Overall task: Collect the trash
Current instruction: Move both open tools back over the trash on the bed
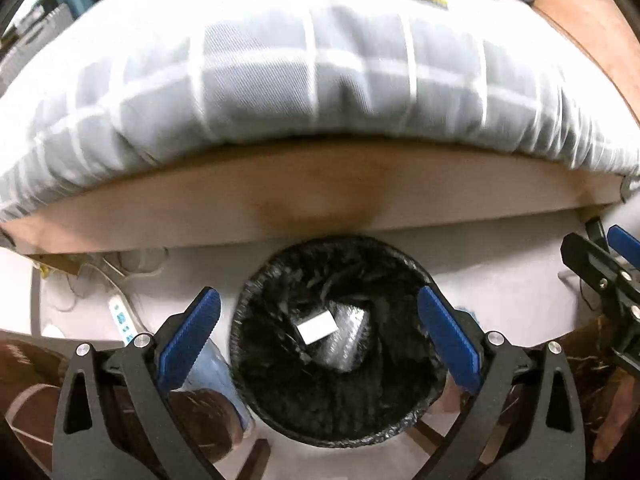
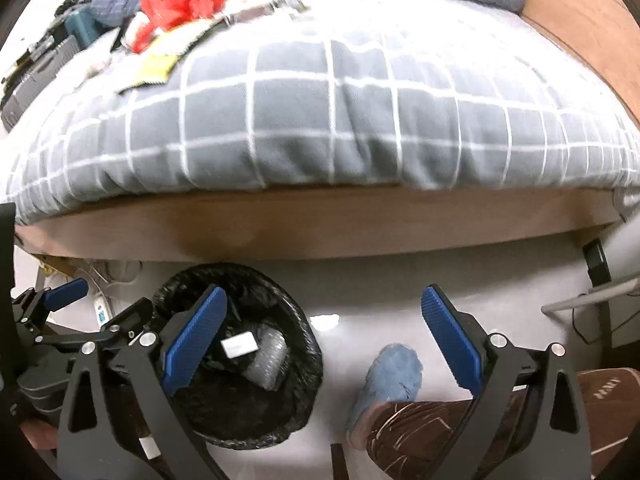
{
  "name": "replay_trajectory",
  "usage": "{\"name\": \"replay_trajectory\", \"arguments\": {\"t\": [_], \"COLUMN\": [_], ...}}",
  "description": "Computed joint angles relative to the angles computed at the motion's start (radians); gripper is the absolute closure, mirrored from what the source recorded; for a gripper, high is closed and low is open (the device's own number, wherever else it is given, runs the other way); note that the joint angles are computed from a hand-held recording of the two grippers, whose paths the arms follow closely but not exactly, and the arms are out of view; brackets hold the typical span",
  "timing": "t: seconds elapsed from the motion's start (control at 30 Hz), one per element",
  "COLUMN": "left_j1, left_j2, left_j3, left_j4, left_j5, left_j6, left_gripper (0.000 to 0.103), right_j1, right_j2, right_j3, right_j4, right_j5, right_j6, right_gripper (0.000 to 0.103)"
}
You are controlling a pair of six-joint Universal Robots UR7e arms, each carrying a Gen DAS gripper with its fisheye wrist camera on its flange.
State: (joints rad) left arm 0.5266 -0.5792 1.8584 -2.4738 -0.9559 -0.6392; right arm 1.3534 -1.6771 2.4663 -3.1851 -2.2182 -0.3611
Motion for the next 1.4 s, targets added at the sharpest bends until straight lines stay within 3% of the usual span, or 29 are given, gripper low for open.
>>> {"name": "replay_trajectory", "arguments": {"t": [0.33, 0.57, 0.73, 0.93, 1.4], "left_j1": [-0.012, -0.002, 0.012, 0.028, 0.122], "left_j2": [-0.101, -0.155, -0.171, -0.169, -0.082], "left_j3": [0.007, 0.005, -0.011, -0.061, -0.299], "left_j4": [0.046, 0.047, 0.04, 0.023, 0.015], "left_j5": [0.102, 0.14, 0.16, 0.233, 0.282], "left_j6": [-0.014, -0.012, -0.005, 0.01, 0.156], "left_gripper": [0.006, 0.006, 0.006, 0.006, 0.006], "right_j1": [0.137, 0.195, 0.216, 0.244, 0.255], "right_j2": [0.025, 0.074, 0.093, 0.145, 0.296], "right_j3": [-0.075, -0.116, -0.153, -0.23, -0.468], "right_j4": [0.034, 0.012, 0.018, 0.017, 0.07], "right_j5": [-0.07, -0.079, -0.07, -0.059, -0.01], "right_j6": [0.003, -0.006, -0.011, -0.038, -0.077], "right_gripper": [0.009, 0.009, 0.009, 0.009, 0.009]}}
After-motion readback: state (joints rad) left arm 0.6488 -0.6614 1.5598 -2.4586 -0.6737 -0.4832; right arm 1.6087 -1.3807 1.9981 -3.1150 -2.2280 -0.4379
